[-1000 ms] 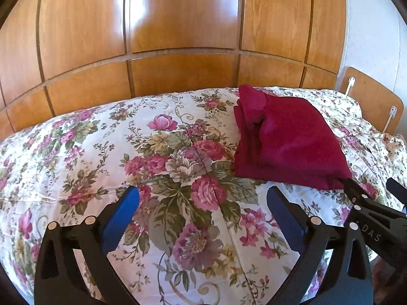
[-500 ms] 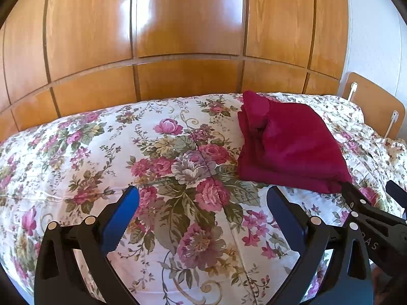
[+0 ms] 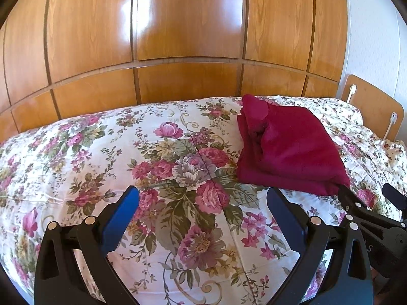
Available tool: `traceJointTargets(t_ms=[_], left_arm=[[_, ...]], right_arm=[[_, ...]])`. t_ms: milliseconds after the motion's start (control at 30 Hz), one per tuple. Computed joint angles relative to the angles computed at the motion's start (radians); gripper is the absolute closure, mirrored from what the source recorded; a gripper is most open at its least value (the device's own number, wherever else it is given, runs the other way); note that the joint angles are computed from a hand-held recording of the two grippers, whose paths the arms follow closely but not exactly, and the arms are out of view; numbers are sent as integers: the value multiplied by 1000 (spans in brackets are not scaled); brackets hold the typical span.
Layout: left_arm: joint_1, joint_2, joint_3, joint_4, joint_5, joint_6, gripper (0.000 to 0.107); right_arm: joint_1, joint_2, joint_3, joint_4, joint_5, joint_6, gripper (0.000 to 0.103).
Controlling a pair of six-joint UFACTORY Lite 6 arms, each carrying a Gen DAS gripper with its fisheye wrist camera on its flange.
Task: Fold small clothes
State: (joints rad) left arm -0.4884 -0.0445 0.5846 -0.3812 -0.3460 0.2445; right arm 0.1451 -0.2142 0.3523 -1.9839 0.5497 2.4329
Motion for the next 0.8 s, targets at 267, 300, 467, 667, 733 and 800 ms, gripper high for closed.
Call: traceJointTargets(t_ms=[267, 300, 467, 667, 733, 800], left_arm=[[3, -2, 4, 6, 3, 6, 8], [2, -4, 4, 2, 1, 11, 8], [-3, -14, 2, -3, -1, 21, 8], [-8, -11, 7, -10, 3, 21, 8], [-7, -11, 7, 0, 9, 7, 8], [1, -10, 8, 34, 19, -28, 8]], right_arm=[[-1, -7, -5, 7, -2, -1, 2], [0, -9, -6, 8, -2, -2, 2], [0, -6, -6, -2, -2, 7, 2], [2, 2, -3, -2, -2, 10, 2], [-1, 4, -3, -9, -4, 14, 2], [0, 10, -1, -9, -4, 14, 2]])
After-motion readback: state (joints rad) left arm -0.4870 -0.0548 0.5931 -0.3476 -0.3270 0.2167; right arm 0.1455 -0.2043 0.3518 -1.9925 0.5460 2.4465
